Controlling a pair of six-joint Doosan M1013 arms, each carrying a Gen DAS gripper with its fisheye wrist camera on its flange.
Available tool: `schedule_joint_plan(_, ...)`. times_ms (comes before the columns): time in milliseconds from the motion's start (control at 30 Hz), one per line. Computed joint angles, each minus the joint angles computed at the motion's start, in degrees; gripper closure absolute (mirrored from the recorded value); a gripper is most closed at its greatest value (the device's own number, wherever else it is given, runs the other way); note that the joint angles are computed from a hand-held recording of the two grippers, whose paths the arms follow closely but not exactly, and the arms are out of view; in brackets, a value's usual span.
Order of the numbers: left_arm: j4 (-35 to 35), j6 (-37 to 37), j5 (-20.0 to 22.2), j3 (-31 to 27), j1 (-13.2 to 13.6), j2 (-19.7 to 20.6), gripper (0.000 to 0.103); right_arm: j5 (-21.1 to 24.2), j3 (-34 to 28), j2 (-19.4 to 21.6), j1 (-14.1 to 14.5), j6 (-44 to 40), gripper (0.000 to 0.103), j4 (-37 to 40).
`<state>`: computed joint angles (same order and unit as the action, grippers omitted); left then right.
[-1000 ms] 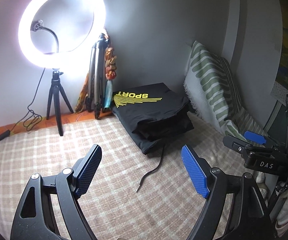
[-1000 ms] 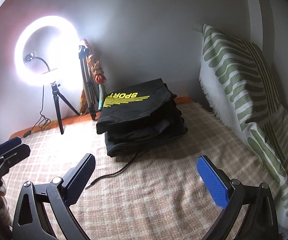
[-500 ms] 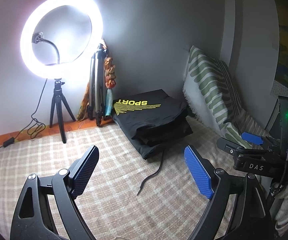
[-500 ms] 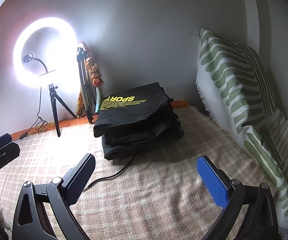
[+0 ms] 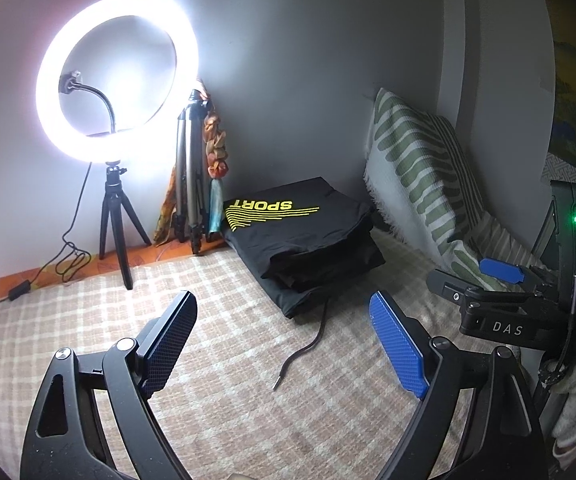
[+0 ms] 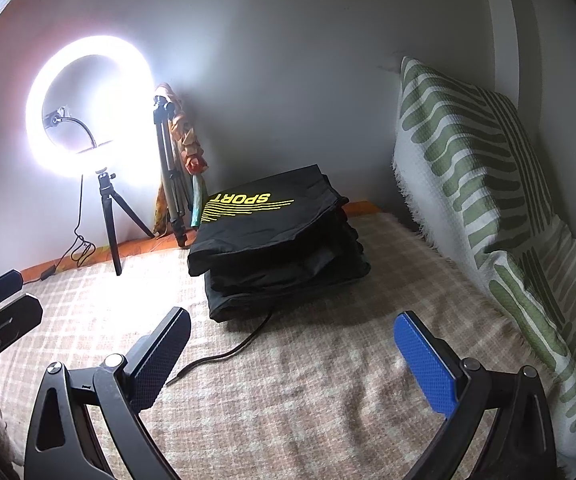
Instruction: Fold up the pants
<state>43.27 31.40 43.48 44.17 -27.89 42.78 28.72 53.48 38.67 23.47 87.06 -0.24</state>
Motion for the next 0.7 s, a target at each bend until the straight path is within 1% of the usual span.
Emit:
schedule_joint_plan(367,0.3,-0.23,0.02,0.2,0.0,-0.15,0.015,0.35,-0.33,0.27,0.15,-0.17,0.0,0.26)
schedule_joint_plan(700,0.48,0.32,-0.12,0.49,-0.07,-0.37,0.015,0.89,-0.7,0.58,-0.09,-2.3,0.0,2.66)
